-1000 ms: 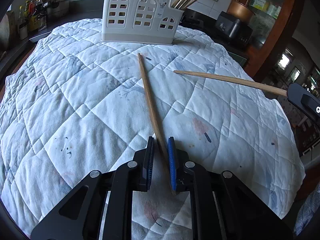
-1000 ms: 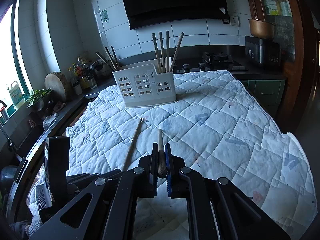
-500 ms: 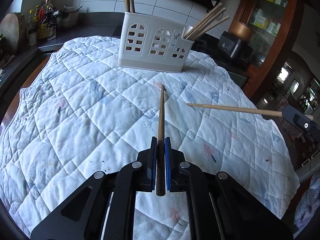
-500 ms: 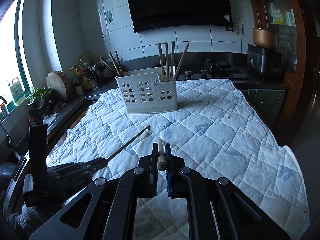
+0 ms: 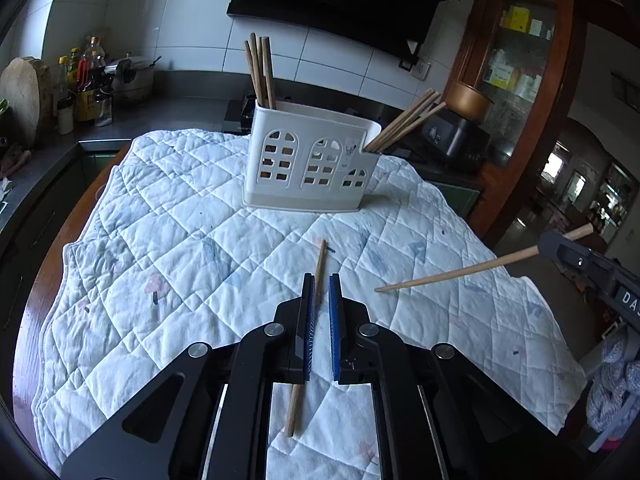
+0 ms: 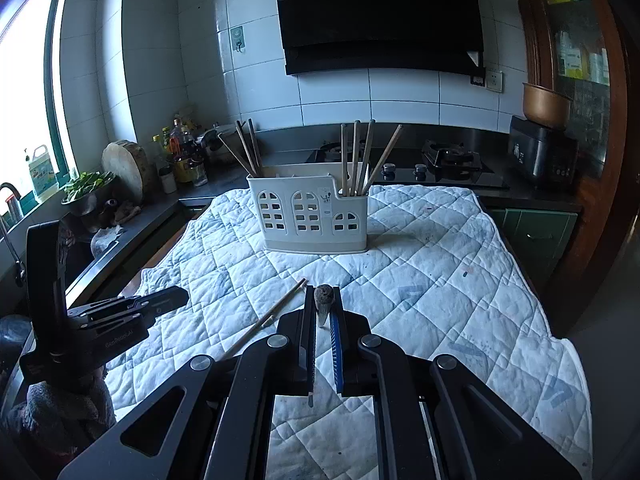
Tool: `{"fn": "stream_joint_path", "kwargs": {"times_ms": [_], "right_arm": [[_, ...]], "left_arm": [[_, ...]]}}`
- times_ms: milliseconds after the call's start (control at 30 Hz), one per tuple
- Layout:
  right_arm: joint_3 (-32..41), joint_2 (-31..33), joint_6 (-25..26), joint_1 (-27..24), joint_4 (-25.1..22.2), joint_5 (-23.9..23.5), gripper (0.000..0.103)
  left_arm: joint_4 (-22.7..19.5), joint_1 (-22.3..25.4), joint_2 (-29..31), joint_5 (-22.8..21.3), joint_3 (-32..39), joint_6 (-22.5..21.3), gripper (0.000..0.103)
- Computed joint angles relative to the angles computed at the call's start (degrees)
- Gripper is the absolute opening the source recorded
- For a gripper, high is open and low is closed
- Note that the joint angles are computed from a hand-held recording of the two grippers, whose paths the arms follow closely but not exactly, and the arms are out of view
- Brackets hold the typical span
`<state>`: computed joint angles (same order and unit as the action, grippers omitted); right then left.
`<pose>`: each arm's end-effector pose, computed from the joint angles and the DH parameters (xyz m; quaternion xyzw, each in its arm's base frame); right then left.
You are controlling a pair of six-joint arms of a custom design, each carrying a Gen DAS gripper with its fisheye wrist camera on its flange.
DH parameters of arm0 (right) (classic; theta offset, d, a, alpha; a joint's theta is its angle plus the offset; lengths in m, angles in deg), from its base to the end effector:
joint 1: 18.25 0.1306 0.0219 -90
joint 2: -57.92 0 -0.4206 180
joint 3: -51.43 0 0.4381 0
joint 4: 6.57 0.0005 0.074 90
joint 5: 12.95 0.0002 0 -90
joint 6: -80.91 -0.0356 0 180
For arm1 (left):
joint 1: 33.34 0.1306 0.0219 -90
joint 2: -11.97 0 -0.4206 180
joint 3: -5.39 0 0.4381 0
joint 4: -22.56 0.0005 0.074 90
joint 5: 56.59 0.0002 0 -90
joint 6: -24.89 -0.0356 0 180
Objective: Organize utensils
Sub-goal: 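Grasp a chopstick with the right tool while the left tool grasps another, then lift both chopsticks upright and carry them over the white holder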
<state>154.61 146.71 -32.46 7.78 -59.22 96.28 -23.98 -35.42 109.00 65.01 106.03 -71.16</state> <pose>0.4742 0.2180 0.5932 0.0523 0.8886 0.0432 0.4536 0.5858 -0.0404 0.5044 0.1710 0.8723 -0.2362 0.3926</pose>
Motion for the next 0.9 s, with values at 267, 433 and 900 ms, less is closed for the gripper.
{"fn": "stream_joint_path", "kwargs": {"times_ms": [267,433,900], "right_arm": [[0.0,0.3,-0.1,0.3,0.0,-0.3,0.007],[0.1,0.3,0.0,0.3,0.1,-0.2,0.007],[-0.1,0.2,-0.2,0.2,0.0,-0.5,0.007]], "left_arm": [[-7.0,-0.1,1.3,-1.3,-2.4,-4.9,0.010],[-8.4,-1.0,1.9,-3.6,-3.8,-6.7,0.010],[-7.4,-0.9,2.4,-5.4,-3.8,-6.0,0.013]]}}
